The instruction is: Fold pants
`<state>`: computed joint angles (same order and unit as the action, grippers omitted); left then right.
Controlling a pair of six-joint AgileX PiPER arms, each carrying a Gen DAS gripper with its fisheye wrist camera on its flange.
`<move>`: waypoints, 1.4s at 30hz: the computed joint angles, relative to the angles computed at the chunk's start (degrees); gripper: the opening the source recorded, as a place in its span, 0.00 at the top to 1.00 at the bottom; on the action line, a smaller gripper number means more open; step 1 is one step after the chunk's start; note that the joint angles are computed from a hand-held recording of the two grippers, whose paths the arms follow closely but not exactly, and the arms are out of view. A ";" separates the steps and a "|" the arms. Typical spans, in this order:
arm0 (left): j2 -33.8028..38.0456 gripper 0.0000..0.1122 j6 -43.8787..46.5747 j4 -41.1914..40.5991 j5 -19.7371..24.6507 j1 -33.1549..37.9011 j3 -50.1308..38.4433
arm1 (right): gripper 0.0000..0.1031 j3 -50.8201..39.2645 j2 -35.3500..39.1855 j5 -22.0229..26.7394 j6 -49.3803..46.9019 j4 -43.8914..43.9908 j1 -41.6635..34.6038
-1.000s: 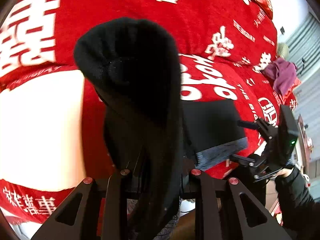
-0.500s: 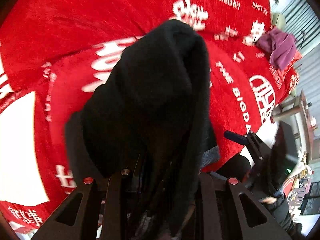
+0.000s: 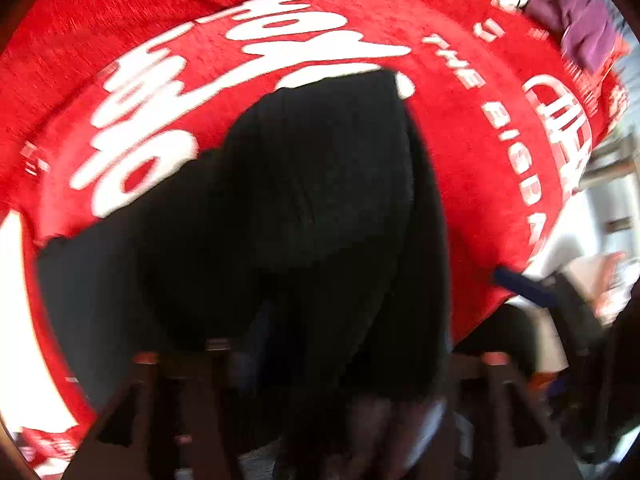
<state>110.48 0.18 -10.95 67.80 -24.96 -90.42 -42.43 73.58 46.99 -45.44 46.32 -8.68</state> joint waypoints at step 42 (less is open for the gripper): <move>-29.47 0.29 19.20 -7.97 -17.43 27.96 36.10 | 0.17 -7.10 -5.45 -5.79 29.80 -16.36 17.47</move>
<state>81.02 19.38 -18.92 50.37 3.00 -54.31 -49.53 68.13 41.20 -15.64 29.96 8.79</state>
